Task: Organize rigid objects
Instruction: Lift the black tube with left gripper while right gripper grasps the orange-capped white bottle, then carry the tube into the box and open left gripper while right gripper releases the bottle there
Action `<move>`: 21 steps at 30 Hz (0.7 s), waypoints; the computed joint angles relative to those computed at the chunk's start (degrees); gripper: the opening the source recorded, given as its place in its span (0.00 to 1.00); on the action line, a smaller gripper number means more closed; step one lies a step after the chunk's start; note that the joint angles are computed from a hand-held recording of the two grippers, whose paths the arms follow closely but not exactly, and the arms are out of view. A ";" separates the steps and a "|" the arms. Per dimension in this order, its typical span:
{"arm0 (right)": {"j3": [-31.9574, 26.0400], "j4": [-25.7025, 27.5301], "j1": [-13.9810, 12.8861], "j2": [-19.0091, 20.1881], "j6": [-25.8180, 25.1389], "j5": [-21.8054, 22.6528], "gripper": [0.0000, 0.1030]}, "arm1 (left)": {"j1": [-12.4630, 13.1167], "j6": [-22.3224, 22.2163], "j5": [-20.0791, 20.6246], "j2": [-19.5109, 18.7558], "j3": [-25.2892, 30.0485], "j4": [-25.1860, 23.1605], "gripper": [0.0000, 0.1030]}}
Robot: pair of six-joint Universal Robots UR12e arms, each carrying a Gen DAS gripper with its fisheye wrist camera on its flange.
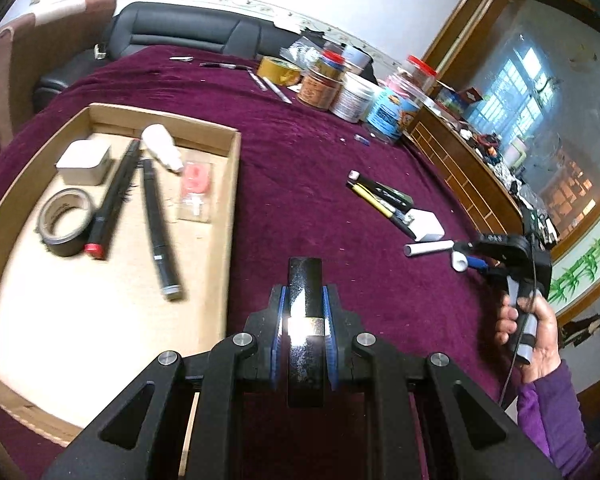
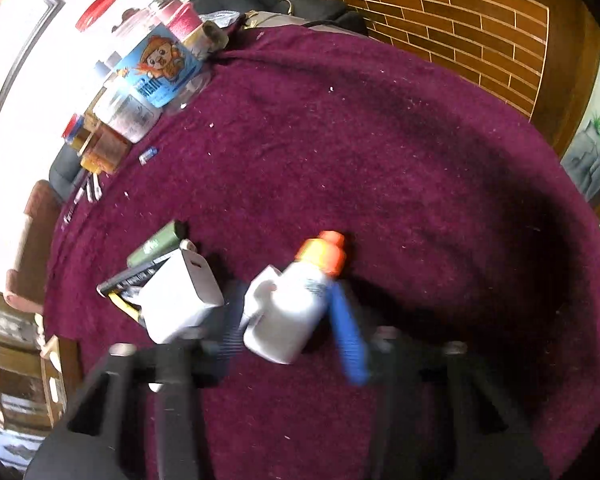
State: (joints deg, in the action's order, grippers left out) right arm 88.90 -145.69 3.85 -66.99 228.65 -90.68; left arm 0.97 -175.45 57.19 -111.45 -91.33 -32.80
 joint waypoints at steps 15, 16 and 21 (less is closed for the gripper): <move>-3.50 -5.89 4.92 1.05 -12.18 12.28 0.26 | 5.73 -7.79 6.97 -1.01 1.41 -4.61 0.14; -4.81 -5.19 5.54 1.87 -13.31 13.73 0.26 | 5.74 -7.65 8.21 -1.32 1.98 -5.40 0.14; -12.42 -0.35 8.80 6.95 -17.43 20.73 0.26 | 5.44 -6.46 11.83 -2.82 4.57 -9.27 0.14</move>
State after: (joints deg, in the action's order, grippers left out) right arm 76.48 -146.04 12.65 -60.04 211.22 -69.95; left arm 6.41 -181.91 69.02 -114.26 -86.76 -42.07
